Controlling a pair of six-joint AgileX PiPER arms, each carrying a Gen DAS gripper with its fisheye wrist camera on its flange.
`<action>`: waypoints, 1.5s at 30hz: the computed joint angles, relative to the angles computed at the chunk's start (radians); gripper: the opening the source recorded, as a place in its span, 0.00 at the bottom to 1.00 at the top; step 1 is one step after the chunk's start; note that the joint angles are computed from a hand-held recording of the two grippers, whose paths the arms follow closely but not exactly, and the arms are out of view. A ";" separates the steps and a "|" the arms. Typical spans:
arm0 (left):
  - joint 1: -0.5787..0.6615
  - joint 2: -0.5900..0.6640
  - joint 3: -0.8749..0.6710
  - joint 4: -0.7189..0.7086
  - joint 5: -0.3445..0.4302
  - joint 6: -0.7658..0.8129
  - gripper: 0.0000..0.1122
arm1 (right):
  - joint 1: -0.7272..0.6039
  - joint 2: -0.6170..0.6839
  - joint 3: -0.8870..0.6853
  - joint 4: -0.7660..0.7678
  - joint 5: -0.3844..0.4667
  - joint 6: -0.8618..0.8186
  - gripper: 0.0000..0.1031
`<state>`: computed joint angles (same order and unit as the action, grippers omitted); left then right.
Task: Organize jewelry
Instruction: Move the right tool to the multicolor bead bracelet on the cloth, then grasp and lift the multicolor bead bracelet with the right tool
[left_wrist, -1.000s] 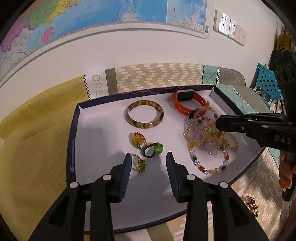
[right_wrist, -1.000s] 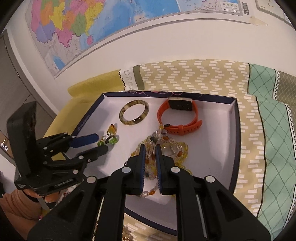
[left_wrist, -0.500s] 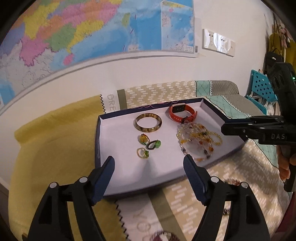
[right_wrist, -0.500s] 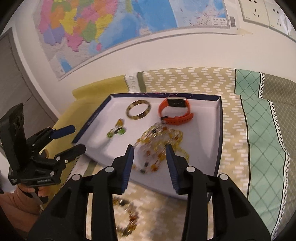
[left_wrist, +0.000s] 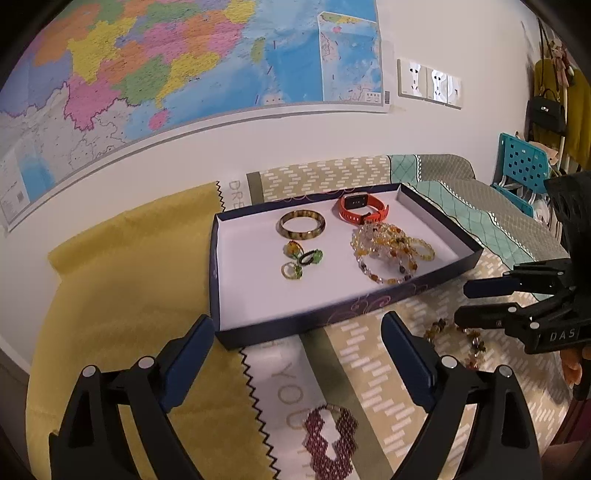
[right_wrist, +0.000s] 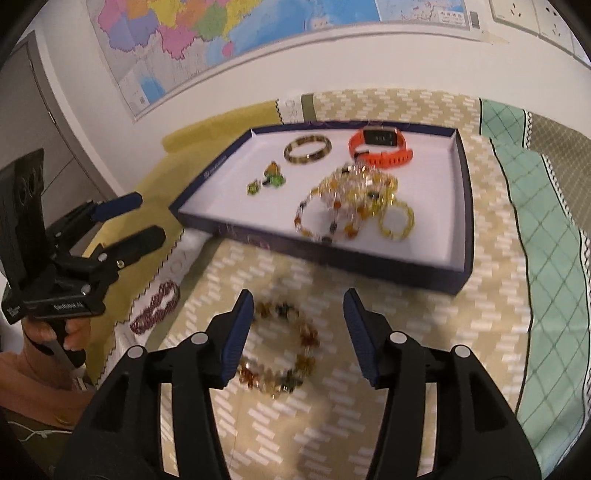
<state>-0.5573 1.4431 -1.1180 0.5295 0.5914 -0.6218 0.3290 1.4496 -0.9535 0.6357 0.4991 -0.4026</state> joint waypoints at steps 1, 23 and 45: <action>0.002 -0.005 0.005 -0.006 0.000 0.001 0.79 | 0.007 -0.006 0.011 -0.015 -0.009 0.017 0.49; -0.017 -0.085 0.107 0.042 0.015 -0.075 0.79 | 0.098 -0.039 0.070 -0.259 -0.067 0.261 0.52; 0.075 -0.123 0.196 -0.337 -0.055 0.341 0.65 | 0.197 -0.012 0.039 -0.696 -0.070 0.662 0.12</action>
<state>-0.4827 1.3201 -0.9224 0.1930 0.5363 -0.2806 0.5264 1.4375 -0.9141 -0.0607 0.4287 0.2589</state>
